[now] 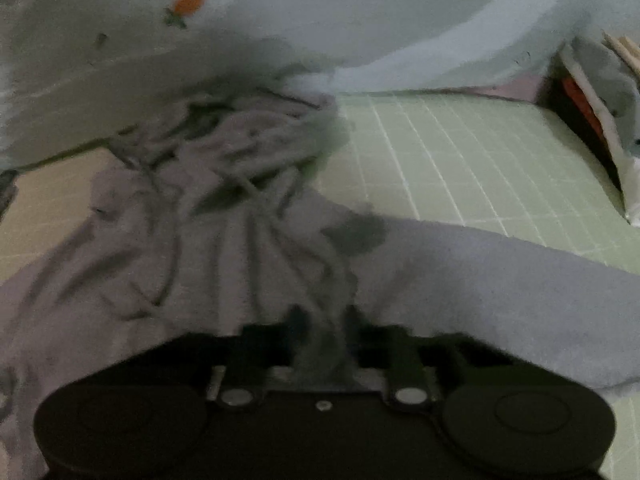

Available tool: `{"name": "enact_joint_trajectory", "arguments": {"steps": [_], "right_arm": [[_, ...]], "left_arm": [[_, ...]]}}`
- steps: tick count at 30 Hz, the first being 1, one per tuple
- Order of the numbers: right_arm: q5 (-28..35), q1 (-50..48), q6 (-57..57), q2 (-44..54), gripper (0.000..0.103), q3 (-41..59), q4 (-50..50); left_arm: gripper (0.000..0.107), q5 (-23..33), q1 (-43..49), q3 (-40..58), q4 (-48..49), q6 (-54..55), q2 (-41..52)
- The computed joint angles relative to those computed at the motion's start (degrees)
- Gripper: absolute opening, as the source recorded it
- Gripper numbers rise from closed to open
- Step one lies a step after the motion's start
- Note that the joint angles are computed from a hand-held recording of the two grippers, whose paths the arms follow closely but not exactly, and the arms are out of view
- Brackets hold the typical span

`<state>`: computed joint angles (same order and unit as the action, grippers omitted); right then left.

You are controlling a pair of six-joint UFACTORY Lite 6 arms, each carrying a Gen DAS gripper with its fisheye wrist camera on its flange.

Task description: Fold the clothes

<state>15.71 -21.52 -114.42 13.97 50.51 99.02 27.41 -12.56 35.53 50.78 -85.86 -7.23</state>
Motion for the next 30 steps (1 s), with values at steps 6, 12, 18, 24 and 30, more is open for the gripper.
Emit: {"name": "enact_joint_trajectory", "arguments": {"steps": [6,12,18,24,30], "right_arm": [[6.8,-2.4,-5.2,-16.1,0.0,-11.2,1.8],[13.0,-6.8,10.5,-30.9,0.002,-19.8,-15.3],[6.6,-5.2,18.5,-22.4,0.058,-18.5,-11.9],[4.1,-1.0,8.2,-13.2,0.032,-14.4,4.9],[4.6,-0.4,5.2,-12.7,0.005,-15.2,11.1]], "left_arm": [[0.103,4.6,-4.6,-6.9,-6.3,4.6,-12.0],[0.103,7.6,-9.9,-12.2,-11.7,9.6,-19.8],[0.103,9.1,-11.3,-14.3,-14.5,18.0,-23.1],[0.103,9.8,-11.3,-11.0,-13.6,22.1,-22.0],[0.103,9.4,-11.2,-11.5,-13.9,25.5,-23.6]]}}
